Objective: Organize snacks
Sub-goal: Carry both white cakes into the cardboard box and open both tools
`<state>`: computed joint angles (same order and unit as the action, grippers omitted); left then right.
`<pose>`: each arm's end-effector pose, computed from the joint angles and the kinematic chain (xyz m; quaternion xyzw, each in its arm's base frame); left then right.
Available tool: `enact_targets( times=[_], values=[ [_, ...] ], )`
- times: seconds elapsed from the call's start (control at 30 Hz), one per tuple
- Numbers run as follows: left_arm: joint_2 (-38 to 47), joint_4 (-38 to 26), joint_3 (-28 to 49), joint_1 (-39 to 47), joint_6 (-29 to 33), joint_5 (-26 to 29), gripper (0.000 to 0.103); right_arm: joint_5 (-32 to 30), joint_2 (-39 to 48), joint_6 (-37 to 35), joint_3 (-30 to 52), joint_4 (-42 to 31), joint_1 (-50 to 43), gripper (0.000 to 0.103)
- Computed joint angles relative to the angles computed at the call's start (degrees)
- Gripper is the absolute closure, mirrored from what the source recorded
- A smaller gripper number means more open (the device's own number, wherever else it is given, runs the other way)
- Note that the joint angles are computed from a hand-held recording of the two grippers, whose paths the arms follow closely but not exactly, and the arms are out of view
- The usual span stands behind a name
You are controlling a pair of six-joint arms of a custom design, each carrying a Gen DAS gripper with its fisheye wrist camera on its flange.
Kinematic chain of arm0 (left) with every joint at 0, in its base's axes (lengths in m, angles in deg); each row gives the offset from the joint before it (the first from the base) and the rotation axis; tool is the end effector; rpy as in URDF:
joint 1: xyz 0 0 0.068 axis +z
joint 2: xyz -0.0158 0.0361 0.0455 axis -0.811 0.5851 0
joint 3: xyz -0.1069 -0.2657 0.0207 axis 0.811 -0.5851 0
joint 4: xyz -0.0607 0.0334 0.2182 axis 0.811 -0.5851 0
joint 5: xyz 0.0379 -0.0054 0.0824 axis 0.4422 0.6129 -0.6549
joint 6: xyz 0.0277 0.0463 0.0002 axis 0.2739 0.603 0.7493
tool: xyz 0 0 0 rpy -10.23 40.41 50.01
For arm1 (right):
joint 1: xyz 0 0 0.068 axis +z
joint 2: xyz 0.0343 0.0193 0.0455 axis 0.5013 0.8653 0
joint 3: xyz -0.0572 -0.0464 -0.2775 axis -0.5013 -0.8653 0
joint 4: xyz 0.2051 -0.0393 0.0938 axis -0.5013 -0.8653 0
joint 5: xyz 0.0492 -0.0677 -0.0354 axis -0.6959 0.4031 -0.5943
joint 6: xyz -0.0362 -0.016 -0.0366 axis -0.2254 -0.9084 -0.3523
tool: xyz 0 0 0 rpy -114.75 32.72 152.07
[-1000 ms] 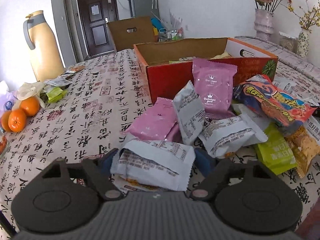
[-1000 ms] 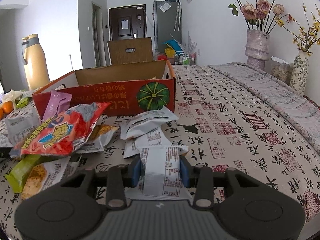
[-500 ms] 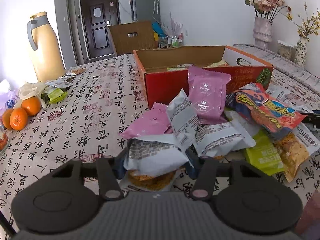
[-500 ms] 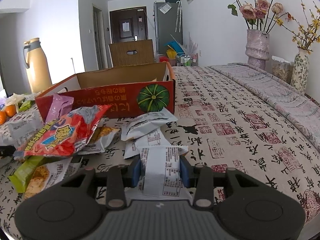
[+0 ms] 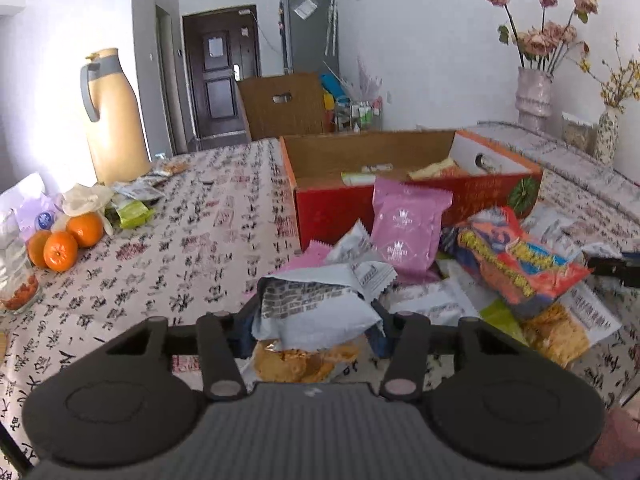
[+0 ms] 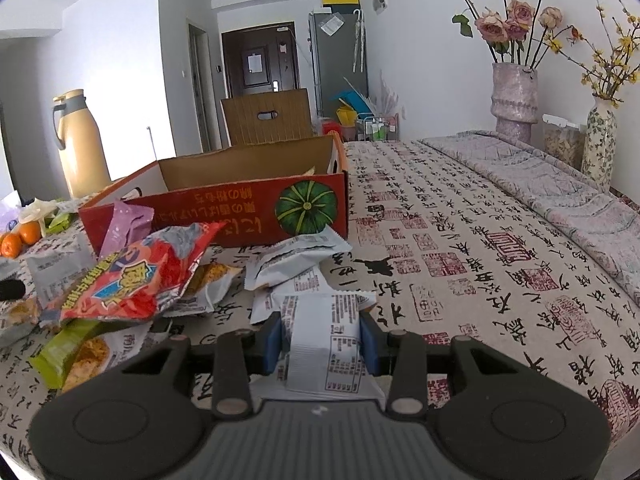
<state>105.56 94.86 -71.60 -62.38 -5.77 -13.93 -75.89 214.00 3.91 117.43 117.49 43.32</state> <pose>0.2230 -0.0189 0.0996 -0.0944 0.8637 0.0920 0.4865 0.3480 0.0893 0.0637 -0.1516 0.8607 0.1441 0.4642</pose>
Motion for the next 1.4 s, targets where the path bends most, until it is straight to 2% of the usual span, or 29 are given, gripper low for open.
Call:
enact_targets(
  times=[0.13, 0.37, 0.57, 0.7, 1.1, 1.3, 1.4],
  values=[
    [-2.63, -0.90, 0.57, -1.72, -3.14, -1.55, 0.051, -0.20, -0.55, -0.06, 0.06, 0.72, -0.09, 0.064],
    [-4.85, -3.74, 4.80, -3.45, -5.10, -1.65, 0.051, -0.50, -1.28, -0.22, 1.85, 1.41, -0.10, 0.064],
    [-5.50, -5.84, 9.61, -4.30, -6.37, -2.15, 0.051, -0.77, -1.19, 0.08, 5.73, 0.15, -0.11, 0.064],
    [-5.41, -9.40, 14.49, -4.44, -7.43, -2.97, 0.051, -0.82, -0.73, 0.19, 9.62, -1.10, 0.25, 0.064],
    [-1.04, -19.91, 32.18, -2.92, -6.73, -3.46, 0.051, -1.06, 4.81, 1.73, 30.25, -11.08, 3.07, 0.064],
    [4.84, -27.42, 43.90, -1.55, -7.06, -3.91, 0.051, -0.78, 10.03, 2.72, 43.59, -19.32, 5.12, 0.064],
    [8.34, -29.95, 48.48, -0.62, -8.51, -4.17, 0.051, -0.72, 12.58, 3.39, 47.73, -21.28, 5.94, 0.064]
  ],
)
